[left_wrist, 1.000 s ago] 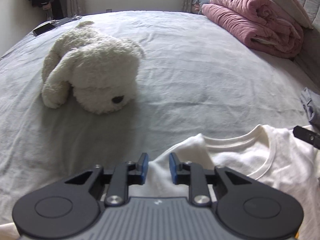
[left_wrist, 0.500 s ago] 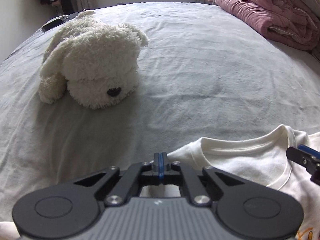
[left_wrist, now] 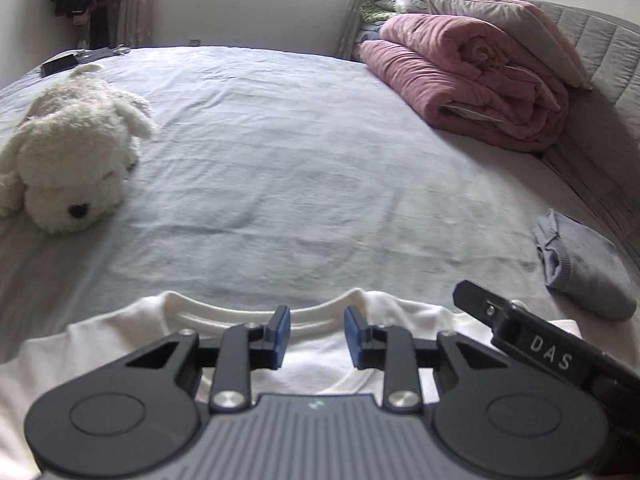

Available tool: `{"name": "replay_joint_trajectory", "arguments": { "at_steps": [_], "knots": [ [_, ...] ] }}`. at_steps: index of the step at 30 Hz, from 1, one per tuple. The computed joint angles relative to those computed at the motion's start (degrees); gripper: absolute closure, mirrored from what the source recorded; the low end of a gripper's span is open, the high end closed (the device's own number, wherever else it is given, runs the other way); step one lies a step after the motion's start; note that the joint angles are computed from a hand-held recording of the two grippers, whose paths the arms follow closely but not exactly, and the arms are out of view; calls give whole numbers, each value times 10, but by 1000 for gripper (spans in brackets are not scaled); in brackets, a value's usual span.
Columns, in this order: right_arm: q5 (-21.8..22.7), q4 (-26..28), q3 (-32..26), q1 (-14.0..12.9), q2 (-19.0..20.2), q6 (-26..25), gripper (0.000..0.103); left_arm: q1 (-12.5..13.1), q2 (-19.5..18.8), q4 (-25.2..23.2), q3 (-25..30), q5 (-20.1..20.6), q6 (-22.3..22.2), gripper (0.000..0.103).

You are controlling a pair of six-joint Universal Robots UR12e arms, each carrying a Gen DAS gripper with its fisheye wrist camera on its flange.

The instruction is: Fold clothes

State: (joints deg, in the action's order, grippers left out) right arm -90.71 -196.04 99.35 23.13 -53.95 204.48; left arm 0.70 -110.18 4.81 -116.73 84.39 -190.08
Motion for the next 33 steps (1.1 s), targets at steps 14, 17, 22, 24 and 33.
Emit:
{"name": "replay_joint_trajectory", "arguments": {
  "at_steps": [14,17,22,24,33],
  "knots": [
    [-13,38,12,-5,-17,72,30,31,-76,211,-24,-171,-70,22],
    [-76,76,27,3,-41,21,27,31,-69,196,-25,-175,-66,15],
    [-167,104,69,6,-79,-21,25,48,-57,186,-30,-228,-83,32],
    [-154,106,90,-4,-91,9,25,59,-58,193,-30,-275,-93,44],
    [-15,11,138,-42,-83,151,79,71,-73,135,-19,-381,-79,64]
  ]
}}
